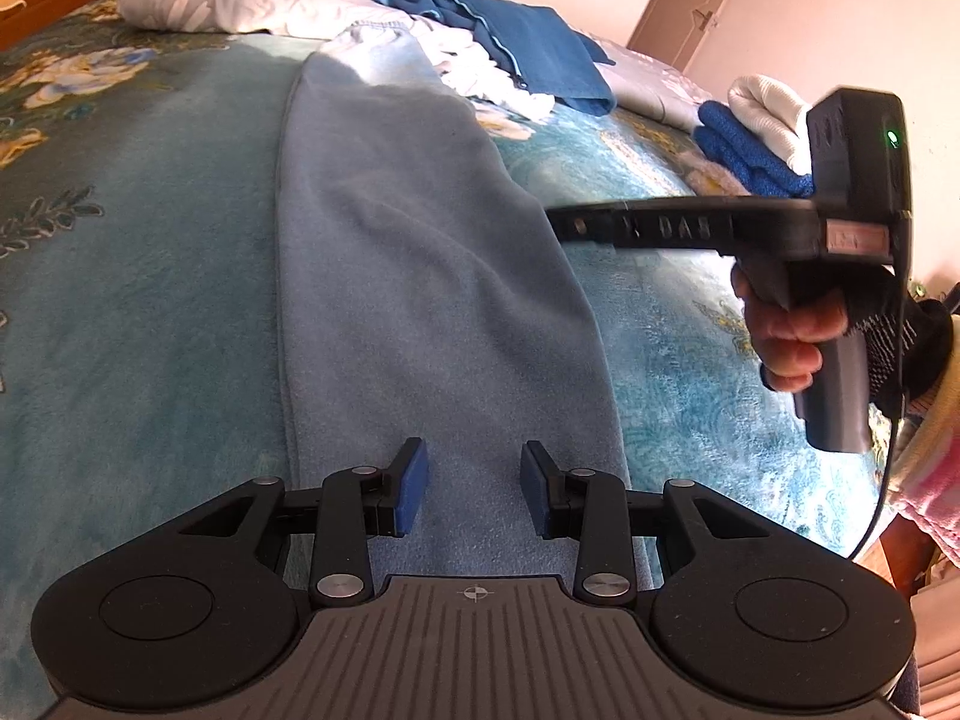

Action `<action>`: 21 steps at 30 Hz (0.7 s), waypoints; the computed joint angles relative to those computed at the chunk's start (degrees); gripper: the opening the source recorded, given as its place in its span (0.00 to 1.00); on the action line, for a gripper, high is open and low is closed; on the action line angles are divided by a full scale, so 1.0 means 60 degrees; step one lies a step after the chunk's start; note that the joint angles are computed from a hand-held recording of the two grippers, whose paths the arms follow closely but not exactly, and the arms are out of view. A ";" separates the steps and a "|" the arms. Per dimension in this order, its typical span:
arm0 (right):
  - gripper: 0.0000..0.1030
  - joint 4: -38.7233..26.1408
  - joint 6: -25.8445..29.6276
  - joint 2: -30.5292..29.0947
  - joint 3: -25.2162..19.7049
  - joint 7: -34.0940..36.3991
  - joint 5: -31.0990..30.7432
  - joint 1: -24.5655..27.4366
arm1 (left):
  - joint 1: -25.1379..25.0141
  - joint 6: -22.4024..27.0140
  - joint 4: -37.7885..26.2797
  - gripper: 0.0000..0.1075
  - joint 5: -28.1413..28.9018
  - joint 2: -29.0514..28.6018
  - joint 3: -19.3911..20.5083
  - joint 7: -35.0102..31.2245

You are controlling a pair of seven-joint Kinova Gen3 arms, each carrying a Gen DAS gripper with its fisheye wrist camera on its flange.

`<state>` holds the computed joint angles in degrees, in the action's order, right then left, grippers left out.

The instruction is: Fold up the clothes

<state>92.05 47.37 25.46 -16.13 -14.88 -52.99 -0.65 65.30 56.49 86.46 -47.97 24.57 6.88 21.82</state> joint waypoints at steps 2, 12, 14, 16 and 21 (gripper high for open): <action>0.28 -0.0106 -0.0067 0.0128 0.0003 -0.0207 -0.0125 -0.0060 | -0.0006 -0.0028 0.0026 0.29 -0.0005 -0.0014 0.0001 0.0000; 0.28 -0.0318 -0.0602 0.0239 -0.0008 -0.1187 0.0164 -0.0123 | -0.0026 -0.0153 0.0159 0.30 -0.0115 -0.0101 0.0019 0.0244; 0.28 -0.0401 -0.0403 0.0253 -0.0031 -0.1175 0.0345 -0.0035 | -0.0074 -0.0069 0.0011 0.31 -0.0068 -0.0030 0.0056 0.0055; 0.28 -0.0471 -0.0393 0.0240 0.0032 -0.1325 0.0637 -0.0153 | -0.0104 0.0037 -0.0223 0.31 -0.0028 0.0079 0.0074 -0.0301; 0.29 -0.0364 -0.1125 0.0253 -0.0164 -0.1310 0.0786 -0.0371 | -0.0118 -0.0100 -0.0450 0.31 0.0077 0.0236 -0.0037 -0.0754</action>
<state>89.86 40.63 26.98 -17.11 -22.74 -48.27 -2.88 64.60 55.89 83.76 -47.51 25.99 6.65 17.30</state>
